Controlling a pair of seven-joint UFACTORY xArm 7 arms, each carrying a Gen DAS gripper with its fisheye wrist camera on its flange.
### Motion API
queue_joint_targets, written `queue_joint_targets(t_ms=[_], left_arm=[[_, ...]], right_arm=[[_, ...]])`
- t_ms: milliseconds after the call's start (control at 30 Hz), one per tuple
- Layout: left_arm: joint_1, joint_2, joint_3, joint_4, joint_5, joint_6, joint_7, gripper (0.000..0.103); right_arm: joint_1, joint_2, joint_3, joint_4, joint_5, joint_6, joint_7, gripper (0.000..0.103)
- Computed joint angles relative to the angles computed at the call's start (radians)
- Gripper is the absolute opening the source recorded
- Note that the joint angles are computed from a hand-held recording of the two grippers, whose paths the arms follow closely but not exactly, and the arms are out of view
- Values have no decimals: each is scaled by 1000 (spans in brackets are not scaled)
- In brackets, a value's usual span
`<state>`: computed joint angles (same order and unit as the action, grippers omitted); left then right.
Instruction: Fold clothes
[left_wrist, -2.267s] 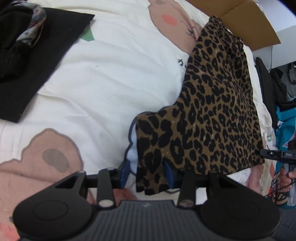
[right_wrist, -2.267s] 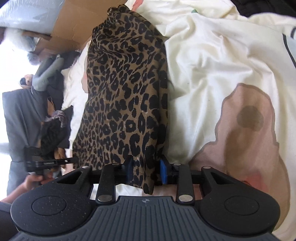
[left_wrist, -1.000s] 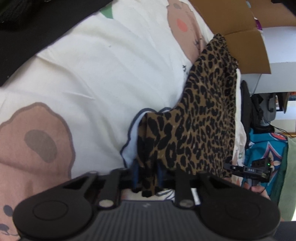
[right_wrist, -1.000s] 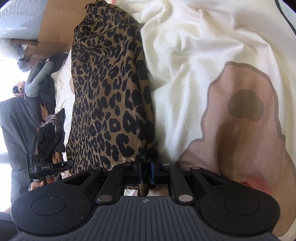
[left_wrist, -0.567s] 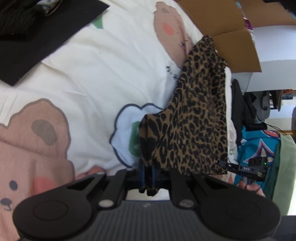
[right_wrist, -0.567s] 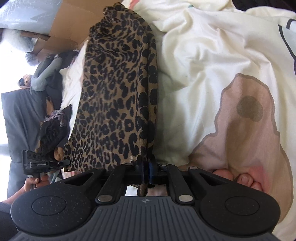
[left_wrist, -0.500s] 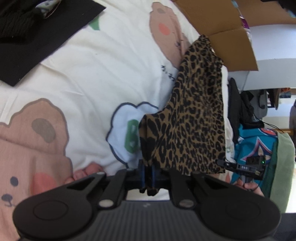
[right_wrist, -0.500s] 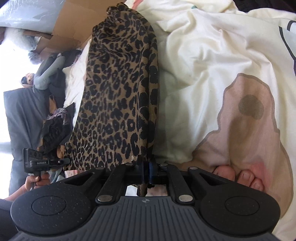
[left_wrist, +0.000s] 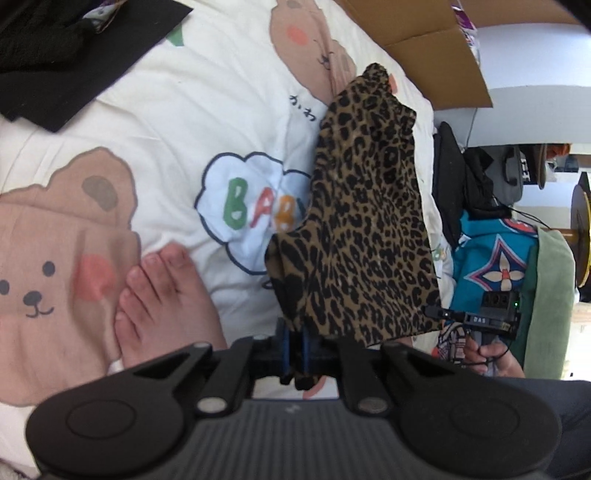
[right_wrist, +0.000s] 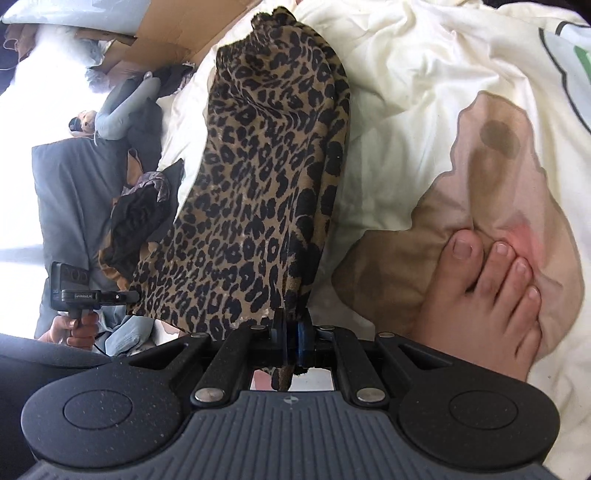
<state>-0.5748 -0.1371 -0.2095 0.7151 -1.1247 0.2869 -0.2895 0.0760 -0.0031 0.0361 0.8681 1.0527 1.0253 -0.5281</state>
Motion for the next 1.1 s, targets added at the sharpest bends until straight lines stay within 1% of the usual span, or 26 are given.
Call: queue_joint_targets(t_ms=[100,167,200,400,533,633,700,900,967,1067,1100], left_arm=[[5,27,-4,14,20,-13,-4,7],[3,16,-7,4,-3,-57,-4,7],[4,16,-8,3,3,-75,-10,7],[13,25,1,9,93,-115,-77,7],[31,44,5,19,180,-157,-145,6],[52,63,9,39,275,-173,-199,6],[63,84,12,57,316,-196,-217,6],[131,137,14,90,601,-241,-439,6],[148,155,18,104,672,-251,-491,6],[164,190,37,137,819,-247,-591,6],[169,202,40,146,848,-248,-611,6]], right_arm=[[4,11,4,14,-4,-16,10,3],[9,22,11,26,-2,-31,19,3],[11,27,14,30,2,-38,19,3],[15,44,24,55,62,-98,-12,3],[10,57,25,72,96,-128,-40,3],[9,73,30,89,121,-151,-51,3],[9,85,34,102,129,-168,-55,3],[4,133,51,165,177,-228,-69,3],[0,153,56,185,197,-247,-71,3],[-3,189,67,216,204,-276,-71,3],[-4,201,71,225,203,-286,-68,3]])
